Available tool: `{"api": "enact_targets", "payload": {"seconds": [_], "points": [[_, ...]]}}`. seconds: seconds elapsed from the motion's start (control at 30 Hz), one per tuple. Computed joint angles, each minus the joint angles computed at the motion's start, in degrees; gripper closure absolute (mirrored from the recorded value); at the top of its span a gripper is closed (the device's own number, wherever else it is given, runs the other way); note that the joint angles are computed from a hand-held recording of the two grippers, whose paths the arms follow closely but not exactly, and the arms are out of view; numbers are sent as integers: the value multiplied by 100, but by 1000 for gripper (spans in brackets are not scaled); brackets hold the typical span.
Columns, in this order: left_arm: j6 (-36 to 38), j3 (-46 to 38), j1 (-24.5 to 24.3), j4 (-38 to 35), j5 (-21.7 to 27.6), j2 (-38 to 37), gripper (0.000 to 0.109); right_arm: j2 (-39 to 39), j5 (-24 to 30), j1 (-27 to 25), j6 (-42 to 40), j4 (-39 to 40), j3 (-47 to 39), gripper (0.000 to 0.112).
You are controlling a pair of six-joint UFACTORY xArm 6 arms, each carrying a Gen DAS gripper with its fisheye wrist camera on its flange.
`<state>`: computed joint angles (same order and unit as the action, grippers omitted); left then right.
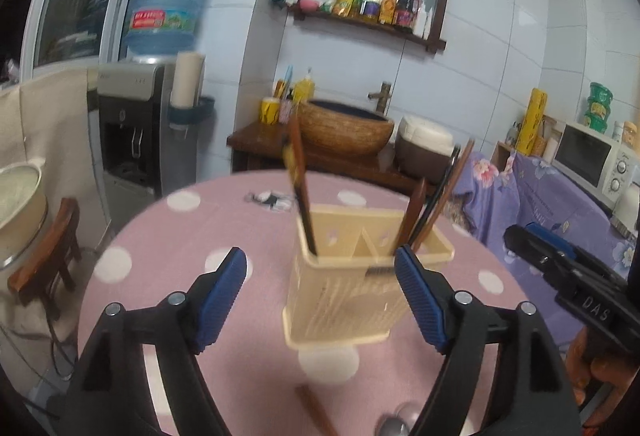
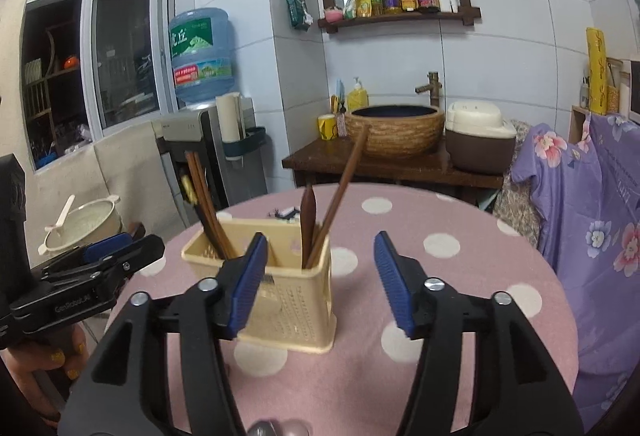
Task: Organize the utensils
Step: 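Withdraw both tools toward the remaining spoons and chopsticks, then grasp the clear plastic spoon with the right tool while the left tool grasps a brown chopstick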
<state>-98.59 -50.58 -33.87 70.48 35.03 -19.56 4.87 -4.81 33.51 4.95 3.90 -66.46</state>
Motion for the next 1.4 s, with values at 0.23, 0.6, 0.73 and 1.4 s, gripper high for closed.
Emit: {"api": "enact_targets", "payload": {"seconds": [0.23, 0.6, 0.73, 1.4], "points": [[6, 850, -119, -780, -120, -252, 29, -302, 403, -74, 473, -425, 866, 48], [172, 1288, -479, -1296, 39, -216, 29, -520, 711, 45, 982, -781, 1685, 47], [276, 1288, -641, -1418, 119, -100, 29, -648, 843, 154, 1582, -1642, 1883, 47], [1029, 925, -1191, -1931, 633, 494, 30, -807, 1571, 456, 2973, -3581, 2006, 43]]}}
